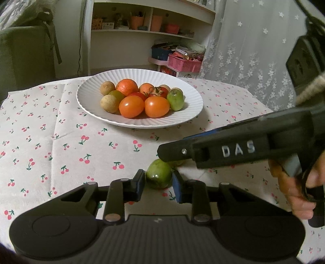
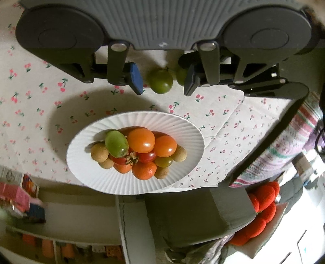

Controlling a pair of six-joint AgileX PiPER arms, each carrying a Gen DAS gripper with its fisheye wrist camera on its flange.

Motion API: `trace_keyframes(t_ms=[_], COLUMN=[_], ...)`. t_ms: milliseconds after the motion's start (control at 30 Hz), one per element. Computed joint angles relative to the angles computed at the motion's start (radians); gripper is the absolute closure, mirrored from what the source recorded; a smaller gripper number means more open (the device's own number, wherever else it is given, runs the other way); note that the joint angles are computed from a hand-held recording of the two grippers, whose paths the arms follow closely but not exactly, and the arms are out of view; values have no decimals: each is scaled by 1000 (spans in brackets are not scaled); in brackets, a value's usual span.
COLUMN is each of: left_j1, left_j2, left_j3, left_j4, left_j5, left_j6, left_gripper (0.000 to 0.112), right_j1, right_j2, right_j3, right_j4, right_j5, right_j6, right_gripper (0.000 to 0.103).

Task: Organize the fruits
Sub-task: 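Grasp a green tomato with the left gripper while the right gripper grasps another green tomato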

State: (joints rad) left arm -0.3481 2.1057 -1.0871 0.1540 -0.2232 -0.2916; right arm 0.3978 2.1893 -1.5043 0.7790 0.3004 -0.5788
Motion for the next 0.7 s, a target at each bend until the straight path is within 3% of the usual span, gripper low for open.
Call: trace_keyframes(t_ms=[133, 267, 367, 600, 700], left_j1=[-7, 1, 5, -1, -1], left_j2=[-2, 1, 5, 6, 7], left_j3=[15, 4, -2, 0, 7], left_j4=[-38, 17, 28, -44, -143], left_j5=[-19, -10, -10, -16, -28], left_j6=[62, 11, -2, 71, 161], left_gripper=[95, 98, 98, 98, 97], right_j1=[-26, -49, -57, -44, -44], right_j2=[14, 18, 17, 19, 23], right_j3=[-18, -18, -3, -13, -8], right_j4=[89, 165, 222, 169, 181], right_j5=[50, 90, 100, 81, 87], right_j6=[-34, -63, -110, -92, -111], right_gripper=[70, 79, 79, 79, 79])
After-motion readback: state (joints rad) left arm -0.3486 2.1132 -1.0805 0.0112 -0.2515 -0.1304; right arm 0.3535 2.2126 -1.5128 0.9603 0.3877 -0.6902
